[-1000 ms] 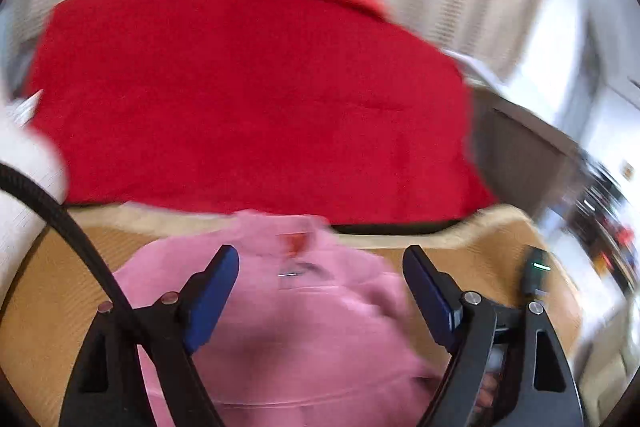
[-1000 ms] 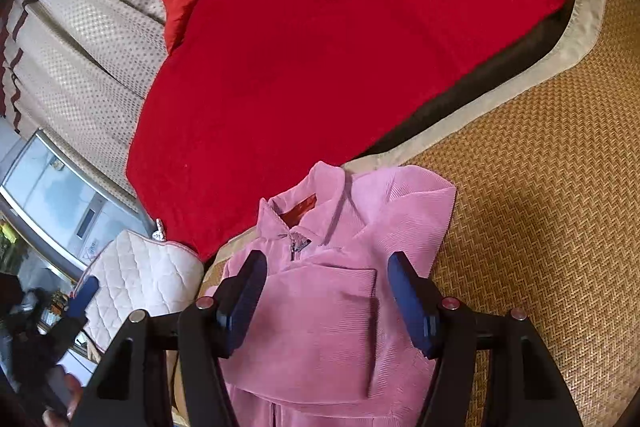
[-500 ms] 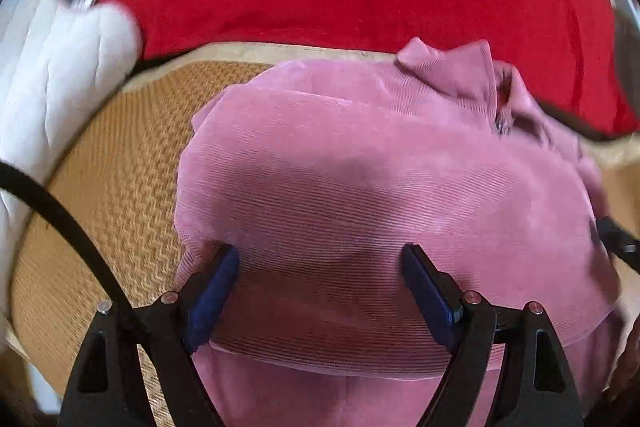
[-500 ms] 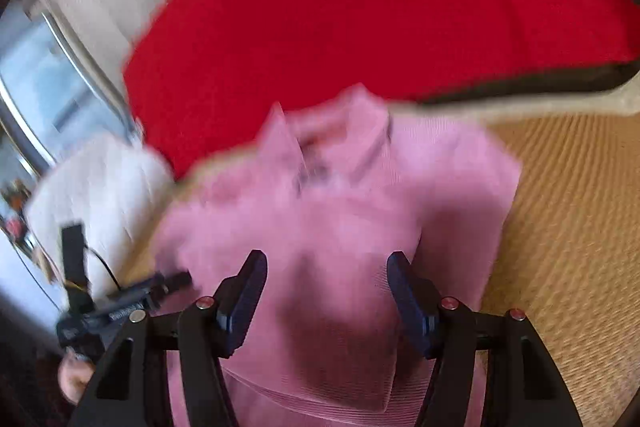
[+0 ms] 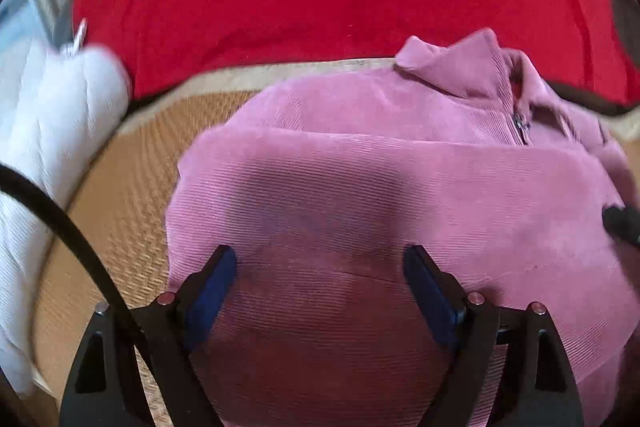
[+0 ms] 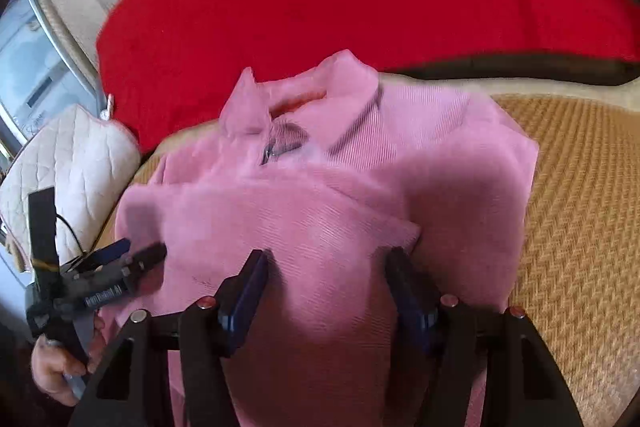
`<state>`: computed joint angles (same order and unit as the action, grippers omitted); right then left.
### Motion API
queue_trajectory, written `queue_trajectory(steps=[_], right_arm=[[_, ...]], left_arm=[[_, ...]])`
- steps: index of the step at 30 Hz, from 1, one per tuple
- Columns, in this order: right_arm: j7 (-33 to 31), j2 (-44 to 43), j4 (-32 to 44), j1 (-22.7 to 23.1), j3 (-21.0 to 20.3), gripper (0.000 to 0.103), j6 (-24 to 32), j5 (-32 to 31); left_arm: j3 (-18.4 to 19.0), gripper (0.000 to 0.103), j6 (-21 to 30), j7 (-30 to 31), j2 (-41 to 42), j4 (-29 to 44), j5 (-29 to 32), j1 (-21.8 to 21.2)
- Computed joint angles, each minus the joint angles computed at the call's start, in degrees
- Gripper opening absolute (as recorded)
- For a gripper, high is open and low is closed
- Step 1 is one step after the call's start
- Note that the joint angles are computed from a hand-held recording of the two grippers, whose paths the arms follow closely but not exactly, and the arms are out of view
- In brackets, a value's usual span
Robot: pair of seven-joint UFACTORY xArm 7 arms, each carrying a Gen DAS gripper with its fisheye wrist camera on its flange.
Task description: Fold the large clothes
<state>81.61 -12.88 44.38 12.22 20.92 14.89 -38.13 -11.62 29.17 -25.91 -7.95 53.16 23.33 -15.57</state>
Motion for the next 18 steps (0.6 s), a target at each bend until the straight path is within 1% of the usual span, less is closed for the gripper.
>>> queue_trajectory(steps=[1,2,4,6,7,8,10,11,13,14,15,17,18], right_arm=[[-0.9,0.0,0.5,1.5,-1.1,0.065,1.3,0.5],[-2.9,-1.0,-0.2,2.6,-2.1,0.065,0.3,3.3],[-1.3,-3.8,-2.4,0.2,-0.3,0.065,-3.4,3.0],[-1.2,-5.9,-3.3,-1.3,1.7,0.065,-4.6,3.0],[-2.4,-6.2,-3.4,-1.2,2.0,0.065,-4.7,3.9],[-4.4,-5.9,-3.2,-0.3,2.0,0.065,-4.0,5.4],[-9.1,-3.4,-1.1,1.9,1.7,0.065,0.4,9.1],[-10.8,-1.6,0.3,2.9,1.6,0.065,3.4,9.8],[-9.3,-2.2,0.8,2.2,3.0,0.065,5.8,6.2],[-9.4,-2.2,1.6,2.7,2.9,0.065,7.2,6.2],[-9.1,-2.8,1.4,3.2,2.5,0.065,7.1,6.1],[-7.9,-4.3,0.8,3.3,2.5,0.065,5.9,5.3],[-7.1,-4.9,0.9,2.9,3.3,0.065,6.9,4.4]], left_arm=[[1.1,0.087,-0.8,2.2,-1.1,-0.8,-2.5,-1.1],[1.6,0.087,-2.9,4.6,-2.6,-2.3,-6.4,-1.2],[2.9,0.087,-5.4,7.1,-5.4,-4.6,-12.3,-1.8],[4.0,0.087,-7.5,10.0,-7.8,-6.6,-17.3,-2.6],[3.9,0.087,-7.5,10.8,-8.9,-7.4,-18.2,-2.4],[2.9,0.087,-6.6,10.5,-9.4,-7.8,-17.5,-1.6],[1.1,0.087,-3.5,10.5,-8.4,-7.4,-15.5,-0.3],[0.3,0.087,-3.0,9.9,-7.3,-7.1,-13.5,0.7],[-2.7,0.087,-3.1,5.9,-7.6,-7.3,-6.4,2.8],[-3.7,0.087,-2.9,4.4,-8.3,-7.5,-3.8,3.2],[-3.6,0.087,-3.3,4.6,-9.1,-8.0,-3.3,2.8],[-3.3,0.087,-5.7,4.6,-10.7,-9.5,-3.1,2.3],[-3.6,0.087,-6.5,3.9,-11.5,-10.0,-2.6,2.5]])
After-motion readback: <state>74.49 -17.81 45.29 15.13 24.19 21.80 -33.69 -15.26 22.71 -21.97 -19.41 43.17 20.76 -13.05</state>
